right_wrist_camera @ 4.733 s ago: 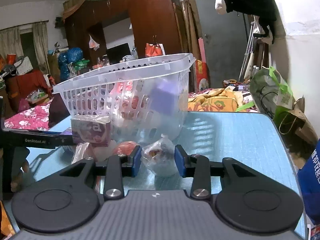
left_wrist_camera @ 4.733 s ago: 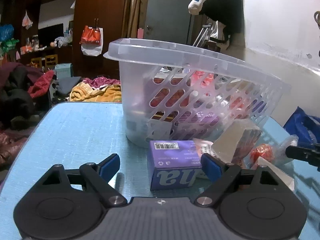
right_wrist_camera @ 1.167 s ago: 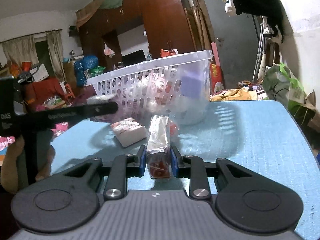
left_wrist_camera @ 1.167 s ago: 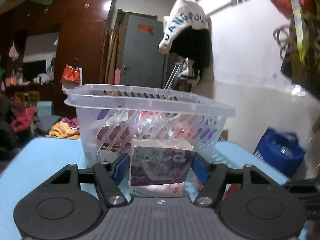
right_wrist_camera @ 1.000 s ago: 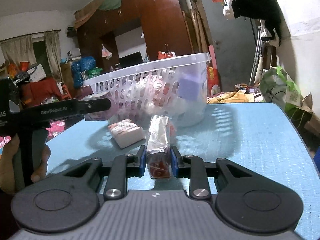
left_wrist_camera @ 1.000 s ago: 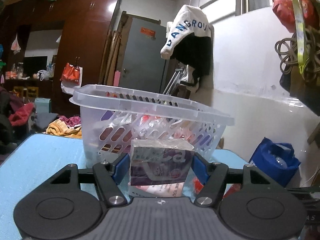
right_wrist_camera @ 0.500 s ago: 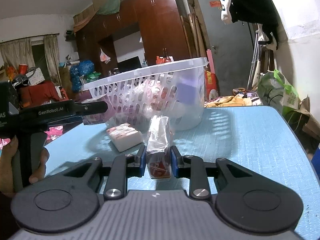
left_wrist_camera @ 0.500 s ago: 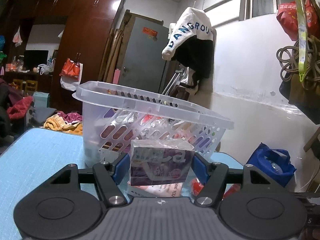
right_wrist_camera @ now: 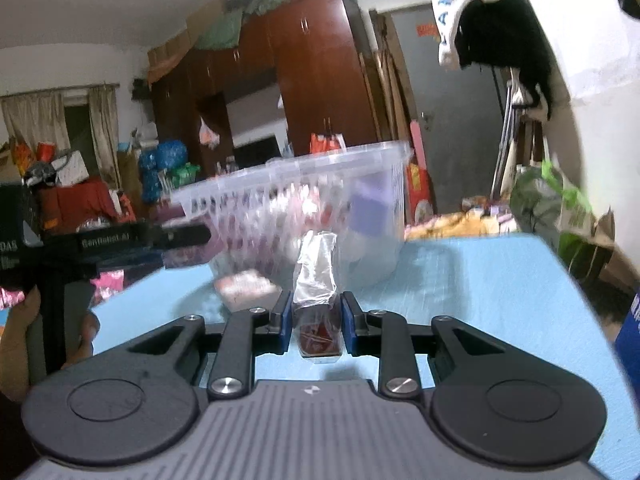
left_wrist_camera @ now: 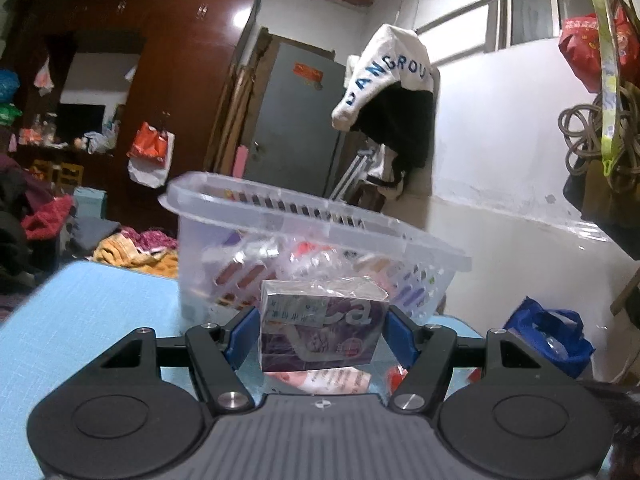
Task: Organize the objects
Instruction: 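Drop the bag into the basket with the right tool while the left tool drops its box in, then grasp a red bagged ball with the right tool while the left tool grasps the THANK YOU box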
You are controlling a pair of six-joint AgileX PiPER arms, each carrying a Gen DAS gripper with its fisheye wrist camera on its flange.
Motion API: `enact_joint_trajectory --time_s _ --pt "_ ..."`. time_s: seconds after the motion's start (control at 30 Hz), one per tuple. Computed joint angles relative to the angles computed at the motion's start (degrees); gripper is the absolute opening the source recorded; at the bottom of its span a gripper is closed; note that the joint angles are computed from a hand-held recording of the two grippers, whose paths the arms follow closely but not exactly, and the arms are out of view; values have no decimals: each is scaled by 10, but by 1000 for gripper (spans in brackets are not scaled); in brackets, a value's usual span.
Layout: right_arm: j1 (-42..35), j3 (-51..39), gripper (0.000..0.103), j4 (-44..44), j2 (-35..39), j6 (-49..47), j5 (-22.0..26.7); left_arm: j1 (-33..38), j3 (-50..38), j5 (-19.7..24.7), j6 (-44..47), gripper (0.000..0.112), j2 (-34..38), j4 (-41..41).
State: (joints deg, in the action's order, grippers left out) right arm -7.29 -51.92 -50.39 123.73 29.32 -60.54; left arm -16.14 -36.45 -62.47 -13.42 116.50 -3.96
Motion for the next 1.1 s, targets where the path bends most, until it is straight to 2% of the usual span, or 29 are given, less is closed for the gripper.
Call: enact_joint_trajectory --time_s 0.07,0.13,0.2,0.3,0.33,0.43,0.5,0.53,0.57,0.6,0.63,0.67,0.7,0.73,0.77,0.8,0.87,0.93,0.97,1.0,1.1 --pt "-9 6 28 -5 -15 8 -25 -12 19 -8 25 71 -29 -29" --pt "-6 7 28 1 -39 5 -29 -21 38 -19 52 71 -69 -49" --pt "9 -11 28 9 -61 5 -9 -14 32 11 69 71 -112 -41" --pt "43 -97 28 -18 -72 60 59 7 -33 118 87 71 -159 -21" --pt "56 -138 28 -34 -69 90 90 21 -73 174 73 71 -165 -2" --pt "97 -248 28 -53 -48 136 189 37 -179 298 64 71 -150 15" --pt "116 -314 28 -82 -23 176 238 40 -230 346 82 71 -128 3" --pt "123 -346 29 -100 -8 201 258 46 -248 352 65 73 -114 23" --pt "127 -367 33 -100 5 202 265 51 -266 363 56 76 -99 35" --pt "129 -371 41 -95 12 192 267 54 -283 386 49 89 -88 41" --pt "133 -388 64 -109 23 204 283 60 -302 412 27 93 -74 62" --pt "132 -384 70 -101 25 195 290 64 -308 418 13 93 -64 76" --pt "128 -361 71 -70 18 166 280 66 -308 423 17 93 -59 72" --pt "122 -338 80 -48 11 149 263 66 -298 421 23 93 -61 68" --pt "111 -310 95 -50 1 151 239 64 -274 405 41 93 -70 51" --pt "98 -285 101 -57 -9 158 216 59 -238 378 69 93 -84 26" --pt "73 -210 103 -51 -33 124 161 43 -152 307 121 93 -116 2" --pt "61 -150 103 -22 -45 73 135 21 -83 239 164 101 -122 -11" --pt "60 -141 103 -29 -44 70 142 7 -72 230 186 101 -115 -21" --pt "61 -125 103 -30 -43 58 149 -5 -68 234 205 101 -101 -34" --pt "77 -138 103 -16 -23 48 186 -19 -115 316 225 100 -58 -43"
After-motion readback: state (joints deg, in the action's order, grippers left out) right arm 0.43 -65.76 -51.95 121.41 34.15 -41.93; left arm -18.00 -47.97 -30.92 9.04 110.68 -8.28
